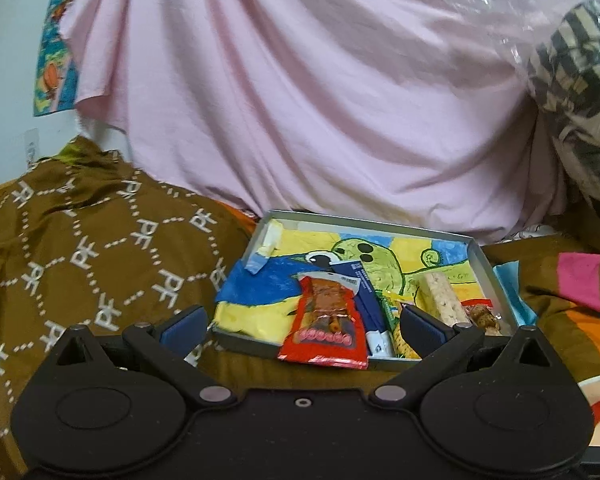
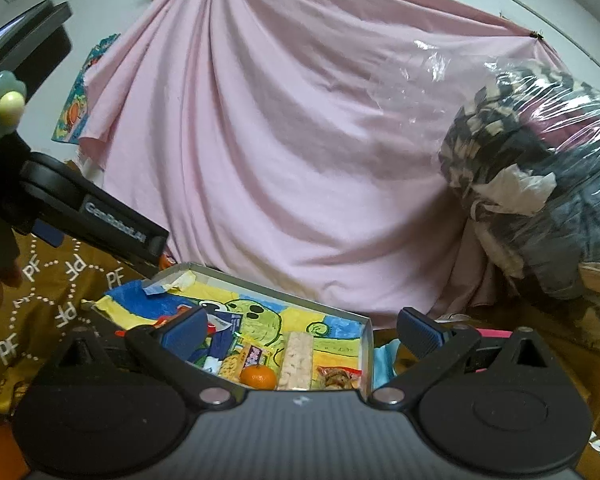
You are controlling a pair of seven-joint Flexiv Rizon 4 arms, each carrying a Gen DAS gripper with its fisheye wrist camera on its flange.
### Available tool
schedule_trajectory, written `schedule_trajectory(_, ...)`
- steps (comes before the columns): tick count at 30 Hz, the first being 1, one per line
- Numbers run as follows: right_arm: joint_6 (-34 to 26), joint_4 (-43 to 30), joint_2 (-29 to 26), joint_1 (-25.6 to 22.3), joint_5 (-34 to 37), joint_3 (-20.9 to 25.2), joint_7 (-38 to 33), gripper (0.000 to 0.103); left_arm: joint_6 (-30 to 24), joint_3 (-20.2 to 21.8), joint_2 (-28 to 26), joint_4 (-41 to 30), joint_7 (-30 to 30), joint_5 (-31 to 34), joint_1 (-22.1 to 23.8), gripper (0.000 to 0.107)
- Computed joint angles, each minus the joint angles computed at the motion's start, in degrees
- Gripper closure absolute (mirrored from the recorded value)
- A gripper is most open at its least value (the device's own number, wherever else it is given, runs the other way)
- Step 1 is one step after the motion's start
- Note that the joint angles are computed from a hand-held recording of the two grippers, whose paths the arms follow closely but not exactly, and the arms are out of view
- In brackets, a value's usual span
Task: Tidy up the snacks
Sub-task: 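Move both tools back over the sausage pack and wrapped biscuit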
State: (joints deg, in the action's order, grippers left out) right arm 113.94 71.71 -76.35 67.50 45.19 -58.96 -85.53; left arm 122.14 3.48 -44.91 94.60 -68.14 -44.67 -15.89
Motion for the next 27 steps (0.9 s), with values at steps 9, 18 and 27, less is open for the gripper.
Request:
schedule_trajectory(9,7.1,9.4,10.7,0.7,-3.8,12.5,-5.1,0.000,7.1,-3.4,6.4,13.6,-9.1,9.5,4.4,0.005)
schedule_trajectory(18,9.7,16.1,18.0,1.5,-1.4,20.3,-10.5,0.000,10.2,-3.3,9.3,21.6,-13.9,13.9,5.5,0.005)
schedule_trajectory(27,7.4,18.9,22.6,2.1,2.9,24.8,-17.2,0.000,10.5,-3.5,10.4,27.1,-17.0,18.5,7.3,0.005)
